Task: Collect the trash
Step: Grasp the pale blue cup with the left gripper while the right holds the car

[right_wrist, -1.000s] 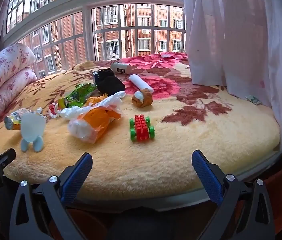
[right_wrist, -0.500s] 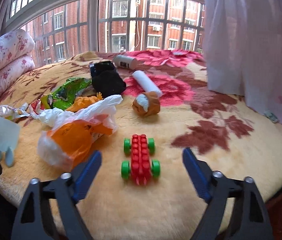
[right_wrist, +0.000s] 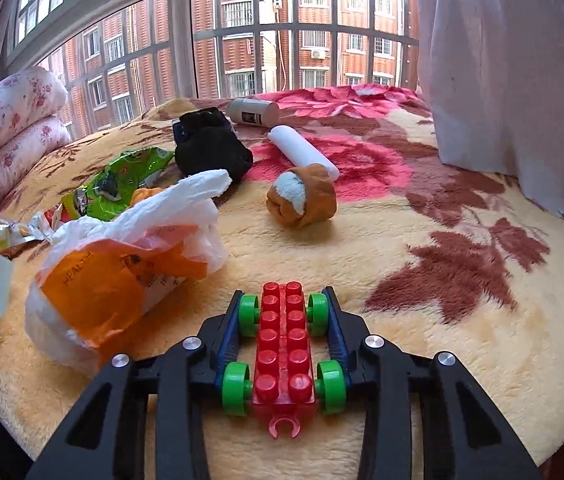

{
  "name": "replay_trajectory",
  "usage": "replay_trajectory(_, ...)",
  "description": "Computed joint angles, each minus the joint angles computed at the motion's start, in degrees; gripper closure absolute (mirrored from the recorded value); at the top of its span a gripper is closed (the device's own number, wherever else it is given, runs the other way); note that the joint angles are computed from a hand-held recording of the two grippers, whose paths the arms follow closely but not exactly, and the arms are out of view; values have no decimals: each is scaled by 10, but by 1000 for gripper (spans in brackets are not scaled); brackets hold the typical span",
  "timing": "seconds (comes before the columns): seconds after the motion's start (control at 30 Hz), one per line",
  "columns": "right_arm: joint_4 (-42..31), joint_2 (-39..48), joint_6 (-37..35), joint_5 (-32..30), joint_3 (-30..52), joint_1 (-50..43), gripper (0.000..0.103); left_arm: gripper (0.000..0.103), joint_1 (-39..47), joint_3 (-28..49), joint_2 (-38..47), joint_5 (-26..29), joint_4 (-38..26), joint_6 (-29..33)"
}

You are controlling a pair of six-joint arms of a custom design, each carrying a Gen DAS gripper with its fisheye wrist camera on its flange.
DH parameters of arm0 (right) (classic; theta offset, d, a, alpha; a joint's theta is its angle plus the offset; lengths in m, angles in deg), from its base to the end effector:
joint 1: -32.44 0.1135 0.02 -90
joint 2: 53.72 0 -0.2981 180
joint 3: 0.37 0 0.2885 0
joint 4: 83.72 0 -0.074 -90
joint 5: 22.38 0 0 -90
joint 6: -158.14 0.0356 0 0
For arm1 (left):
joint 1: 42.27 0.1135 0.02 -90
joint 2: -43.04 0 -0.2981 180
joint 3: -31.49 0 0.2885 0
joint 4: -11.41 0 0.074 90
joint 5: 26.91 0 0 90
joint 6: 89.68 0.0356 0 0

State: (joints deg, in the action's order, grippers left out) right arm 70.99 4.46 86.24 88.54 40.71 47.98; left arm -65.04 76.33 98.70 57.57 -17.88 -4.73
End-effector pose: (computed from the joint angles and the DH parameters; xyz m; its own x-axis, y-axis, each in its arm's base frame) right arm 0.2132 0.0461 0.2097 -0.6162 0.1299 -0.7768 0.2054 0.9787 0.0006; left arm 0.2032 -0.0816 0.2350 -0.6197 0.1651 -0.7673 0.2639 0.9645 -0.0056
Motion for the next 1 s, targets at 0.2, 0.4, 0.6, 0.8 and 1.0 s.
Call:
replay_trajectory(0.2, -42, -98, 7, -4, -11, -3, 65, 6, 8, 23, 44, 23, 19, -11)
replay_trajectory(0.4, -100, -175, 16, 24, -13, 41, 65, 6, -16, 63, 116, -7, 49, -14)
replay_trajectory(0.6, -116, -192, 36, 41, -14, 85, 65, 34, 13, 125, 208, 34, 22, -36)
replay_trajectory(0.8, -122, -177, 67, 64, -13, 134, 65, 47, 20, 105, 194, 30, 43, -22)
replay_trajectory(1.0, -153, -175, 106, 104, 2, 196, 65, 47, 25, 86, 147, 41, 32, -18)
